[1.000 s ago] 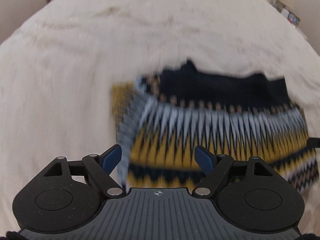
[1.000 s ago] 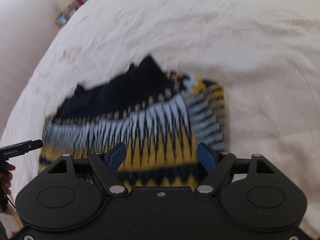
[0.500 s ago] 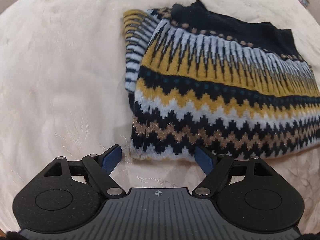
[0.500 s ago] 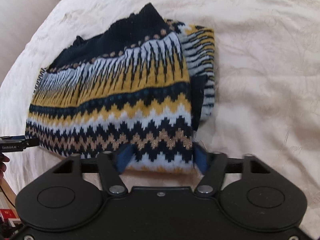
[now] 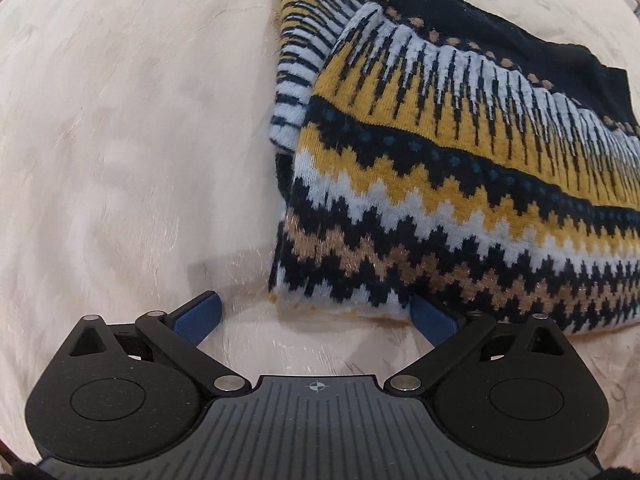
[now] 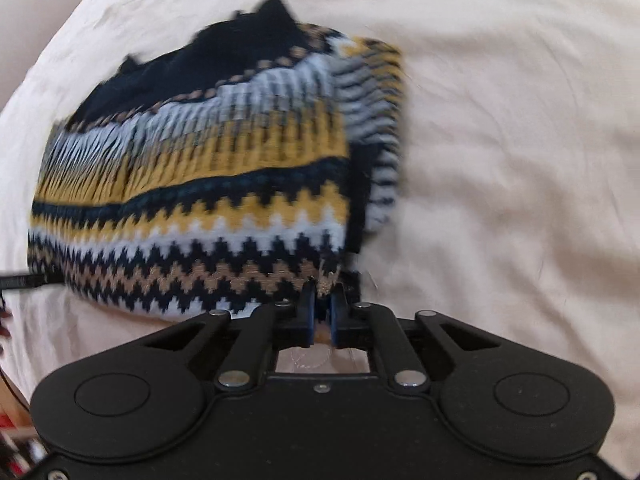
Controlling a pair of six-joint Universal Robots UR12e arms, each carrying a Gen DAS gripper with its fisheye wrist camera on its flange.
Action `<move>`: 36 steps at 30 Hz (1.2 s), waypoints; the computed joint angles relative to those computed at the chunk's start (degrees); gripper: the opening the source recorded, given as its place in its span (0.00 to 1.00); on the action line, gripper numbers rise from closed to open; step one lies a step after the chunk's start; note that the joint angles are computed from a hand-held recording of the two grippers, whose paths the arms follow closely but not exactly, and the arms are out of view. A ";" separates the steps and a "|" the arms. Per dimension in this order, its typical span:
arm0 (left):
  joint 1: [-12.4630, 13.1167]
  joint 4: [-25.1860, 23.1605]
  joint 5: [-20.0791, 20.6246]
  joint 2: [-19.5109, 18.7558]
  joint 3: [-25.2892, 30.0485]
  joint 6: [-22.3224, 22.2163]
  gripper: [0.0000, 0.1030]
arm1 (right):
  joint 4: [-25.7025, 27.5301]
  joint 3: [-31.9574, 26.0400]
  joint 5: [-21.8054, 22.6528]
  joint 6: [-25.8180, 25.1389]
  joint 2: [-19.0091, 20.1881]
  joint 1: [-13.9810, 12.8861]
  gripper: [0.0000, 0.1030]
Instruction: Fold small clothes
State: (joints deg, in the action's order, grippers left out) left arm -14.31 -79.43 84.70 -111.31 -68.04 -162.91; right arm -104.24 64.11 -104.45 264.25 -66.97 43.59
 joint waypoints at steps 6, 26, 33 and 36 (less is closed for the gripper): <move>0.77 -7.13 -1.55 0.53 0.62 -0.07 1.00 | -2.49 1.21 -2.13 3.02 -0.52 0.62 0.58; -5.24 -3.77 -7.11 -2.25 8.45 -2.34 1.00 | -9.38 5.81 -5.60 8.94 -2.68 1.49 0.98; -7.99 -6.37 -0.99 -6.07 11.95 -1.37 1.00 | -12.20 8.18 -4.98 8.53 -3.98 0.68 0.99; -8.85 -6.10 1.86 -6.74 11.18 -0.43 1.00 | -14.35 9.44 -4.27 8.30 -4.42 0.30 0.99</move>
